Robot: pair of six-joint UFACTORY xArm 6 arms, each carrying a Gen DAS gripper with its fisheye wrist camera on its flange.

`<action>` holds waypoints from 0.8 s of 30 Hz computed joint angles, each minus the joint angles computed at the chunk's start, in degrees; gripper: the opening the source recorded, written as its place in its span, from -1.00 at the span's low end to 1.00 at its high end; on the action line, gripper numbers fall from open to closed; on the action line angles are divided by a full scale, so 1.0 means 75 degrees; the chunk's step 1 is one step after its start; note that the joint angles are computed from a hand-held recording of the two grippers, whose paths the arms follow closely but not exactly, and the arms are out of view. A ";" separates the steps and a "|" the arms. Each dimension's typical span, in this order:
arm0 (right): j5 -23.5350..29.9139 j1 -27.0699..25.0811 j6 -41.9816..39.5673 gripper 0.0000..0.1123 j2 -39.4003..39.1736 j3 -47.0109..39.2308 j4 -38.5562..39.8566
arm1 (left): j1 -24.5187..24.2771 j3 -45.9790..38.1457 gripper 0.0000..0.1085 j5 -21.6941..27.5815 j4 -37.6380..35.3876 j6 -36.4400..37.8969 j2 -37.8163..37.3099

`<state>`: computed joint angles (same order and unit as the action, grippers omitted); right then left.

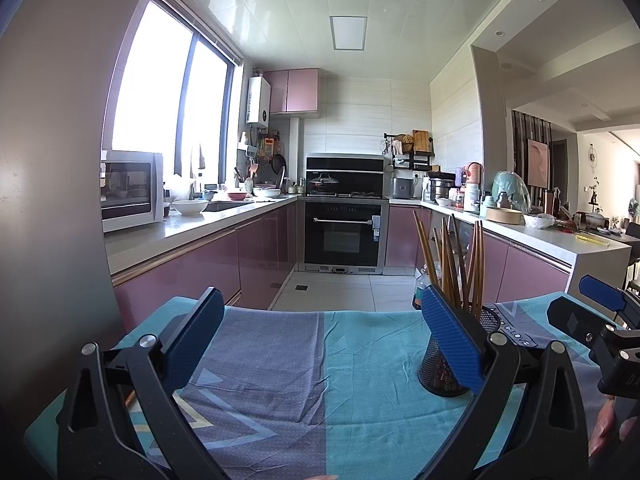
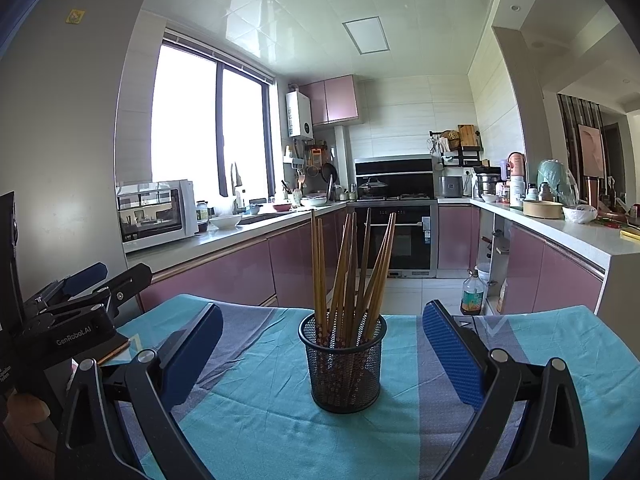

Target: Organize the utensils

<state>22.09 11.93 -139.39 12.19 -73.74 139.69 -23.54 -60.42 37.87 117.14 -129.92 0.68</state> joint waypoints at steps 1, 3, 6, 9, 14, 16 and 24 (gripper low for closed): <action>-0.0005 -0.0006 0.0025 0.72 -0.0007 0.0002 -0.0022 | 0.0008 0.0004 0.79 -0.0018 0.0003 -0.0009 -0.0010; 0.0012 -0.0007 0.0047 0.72 -0.0006 0.0008 -0.0030 | 0.0006 0.0007 0.79 -0.0007 0.0012 -0.0015 -0.0013; 0.0009 -0.0006 0.0048 0.72 -0.0012 0.0016 -0.0031 | 0.0008 -0.0013 0.79 -0.0009 0.0028 -0.0008 0.0013; 0.0011 -0.0001 0.0075 0.72 -0.0007 0.0011 -0.0052 | 0.0013 -0.0021 0.79 -0.0011 0.0034 -0.0015 0.0027; 0.0017 0.0001 0.0012 0.72 -0.0020 0.0036 0.0023 | 0.0022 -0.0041 0.79 -0.0019 0.0036 -0.0021 0.0051; 0.0021 -0.0003 0.0050 0.72 -0.0021 0.0040 -0.0008 | 0.0019 -0.0040 0.79 -0.0009 0.0046 -0.0016 0.0052; 0.0037 -0.0008 -0.0003 0.72 -0.0023 0.0051 0.0036 | 0.0027 -0.0045 0.79 -0.0031 0.0054 -0.0034 0.0054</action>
